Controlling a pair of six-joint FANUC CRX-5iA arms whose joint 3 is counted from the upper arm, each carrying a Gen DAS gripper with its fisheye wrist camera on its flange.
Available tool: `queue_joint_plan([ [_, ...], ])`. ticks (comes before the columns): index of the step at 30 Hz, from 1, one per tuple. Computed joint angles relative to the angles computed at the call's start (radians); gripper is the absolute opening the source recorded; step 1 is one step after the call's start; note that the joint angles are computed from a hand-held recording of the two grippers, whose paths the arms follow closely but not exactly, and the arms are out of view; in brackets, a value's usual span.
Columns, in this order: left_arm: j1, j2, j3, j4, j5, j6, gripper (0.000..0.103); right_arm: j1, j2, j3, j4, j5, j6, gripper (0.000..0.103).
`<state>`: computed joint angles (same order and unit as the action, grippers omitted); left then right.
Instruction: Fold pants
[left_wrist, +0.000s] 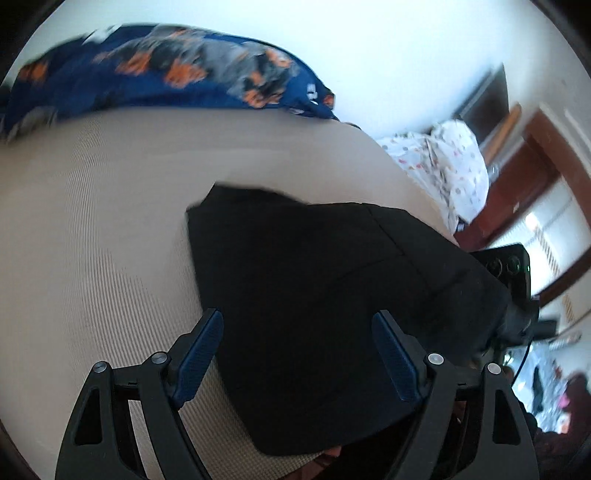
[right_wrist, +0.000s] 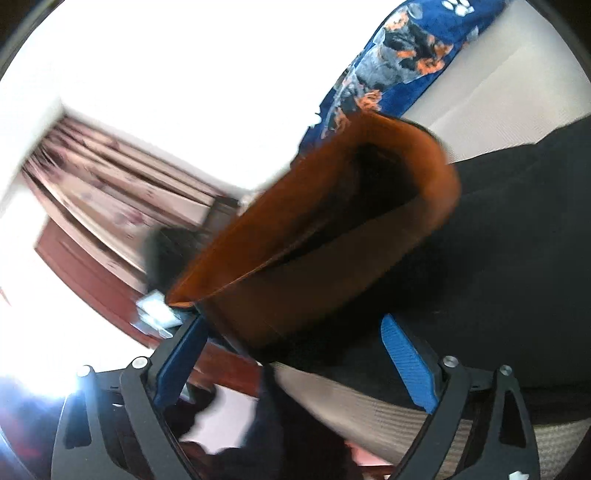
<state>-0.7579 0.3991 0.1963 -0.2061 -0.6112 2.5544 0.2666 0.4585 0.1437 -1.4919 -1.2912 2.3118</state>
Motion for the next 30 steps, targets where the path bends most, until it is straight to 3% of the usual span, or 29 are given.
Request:
queue_joint_plan([
  [6, -0.077, 0.019, 0.026, -0.213, -0.030, 0.199, 0.083, -0.011, 0.016, 0.010, -0.023, 0.001, -0.073, 0.103],
  [12, -0.090, 0.025, 0.015, -0.251, -0.027, 0.250, 0.083, 0.032, -0.003, 0.050, 0.116, 0.070, -0.147, 0.102],
  [14, -0.084, 0.023, 0.002, -0.241, -0.016, 0.252, 0.083, 0.069, 0.001, 0.077, 0.200, 0.099, -0.197, 0.094],
  [15, -0.083, 0.022, -0.007, -0.238, -0.007, 0.263, 0.083, 0.086, -0.003, 0.084, 0.243, 0.113, -0.217, 0.085],
  [17, -0.081, 0.018, -0.017, -0.235, 0.001, 0.277, 0.083, 0.128, 0.002, 0.111, 0.340, 0.142, -0.280, 0.059],
  [18, -0.083, 0.017, -0.017, -0.242, -0.008, 0.293, 0.083, 0.144, 0.008, 0.124, 0.381, 0.152, -0.316, 0.030],
  [19, -0.084, 0.015, -0.015, -0.249, -0.016, 0.302, 0.083, 0.150, 0.016, 0.136, 0.404, 0.150, -0.347, 0.020],
  [26, -0.093, 0.010, 0.014, -0.278, -0.058, 0.317, 0.083, 0.083, -0.035, 0.129, 0.383, 0.155, -0.340, 0.015],
  [30, -0.079, 0.040, 0.044, -0.219, -0.051, 0.240, 0.083, 0.008, -0.077, 0.110, 0.414, 0.175, -0.347, 0.015],
])
